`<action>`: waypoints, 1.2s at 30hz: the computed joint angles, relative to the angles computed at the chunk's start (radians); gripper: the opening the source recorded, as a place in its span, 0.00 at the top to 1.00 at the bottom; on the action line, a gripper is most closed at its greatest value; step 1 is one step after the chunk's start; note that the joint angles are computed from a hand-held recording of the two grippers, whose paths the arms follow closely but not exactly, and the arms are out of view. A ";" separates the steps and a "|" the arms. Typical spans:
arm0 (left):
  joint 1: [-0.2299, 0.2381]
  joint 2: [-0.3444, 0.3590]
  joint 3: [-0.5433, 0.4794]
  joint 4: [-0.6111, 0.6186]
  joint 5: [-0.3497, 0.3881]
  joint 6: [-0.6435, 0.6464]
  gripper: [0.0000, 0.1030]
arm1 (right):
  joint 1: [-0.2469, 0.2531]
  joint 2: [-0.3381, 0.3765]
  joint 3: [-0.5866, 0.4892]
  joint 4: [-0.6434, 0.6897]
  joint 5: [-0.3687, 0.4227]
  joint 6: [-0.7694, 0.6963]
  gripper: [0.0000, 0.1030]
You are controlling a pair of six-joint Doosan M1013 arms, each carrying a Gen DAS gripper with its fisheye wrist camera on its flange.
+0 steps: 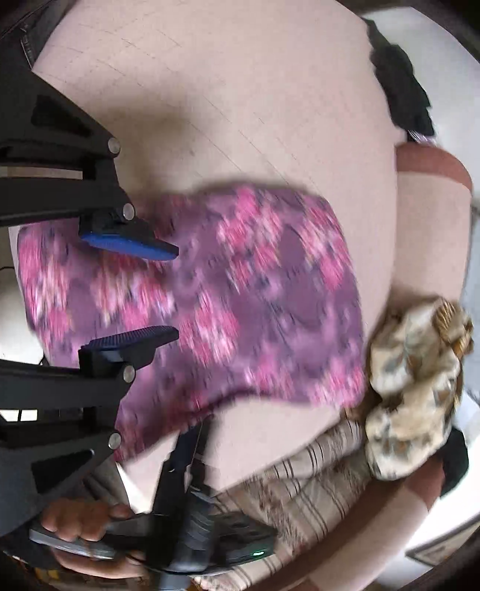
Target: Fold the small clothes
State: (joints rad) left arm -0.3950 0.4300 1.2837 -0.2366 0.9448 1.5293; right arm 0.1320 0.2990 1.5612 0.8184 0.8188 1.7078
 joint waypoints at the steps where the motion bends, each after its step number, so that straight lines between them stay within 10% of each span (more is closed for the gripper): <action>1: 0.001 0.004 0.006 0.011 0.005 -0.009 0.66 | 0.019 0.008 -0.004 -0.105 0.028 0.069 0.89; 7: 0.015 0.015 0.006 0.042 0.052 -0.076 0.66 | 0.046 -0.002 0.014 -0.304 0.091 0.281 0.92; 9: 0.043 0.001 -0.004 -0.048 0.024 -0.061 0.42 | 0.033 0.003 -0.004 -0.253 0.128 0.277 0.84; 10: 0.056 0.001 -0.019 -0.081 0.008 -0.056 0.32 | 0.033 -0.013 -0.006 -0.271 0.101 0.275 0.75; 12: 0.072 0.013 -0.058 -0.092 -0.027 -0.062 0.18 | 0.006 -0.036 0.005 -0.229 0.033 0.185 0.22; 14: 0.082 0.079 -0.163 -0.087 0.030 -0.055 0.18 | -0.002 -0.035 -0.031 -0.182 -0.004 0.098 0.10; 19: 0.096 0.252 -0.370 -0.120 0.152 -0.119 0.19 | -0.021 0.110 -0.256 -0.117 0.043 -0.046 0.25; 21: 0.112 0.302 -0.403 -0.203 0.176 -0.121 0.20 | -0.028 0.170 -0.328 -0.141 0.092 -0.028 0.81; 23: 0.128 0.324 -0.395 -0.303 0.169 -0.138 0.29 | -0.033 0.208 -0.350 -0.161 0.105 -0.004 0.91; 25: 0.140 0.316 -0.353 -0.421 0.122 -0.092 0.44 | -0.035 0.227 -0.325 -0.187 0.086 0.054 0.92; 32: 0.122 0.308 -0.342 -0.366 0.081 -0.089 0.38 | -0.014 0.278 -0.383 -0.403 0.126 0.174 0.94; 34: 0.127 0.295 -0.344 -0.366 0.092 -0.102 0.38 | -0.020 0.262 -0.368 -0.379 0.120 0.163 0.86; 36: 0.123 0.270 -0.333 -0.319 0.043 -0.089 0.36 | -0.036 0.218 -0.325 -0.321 0.082 0.134 0.47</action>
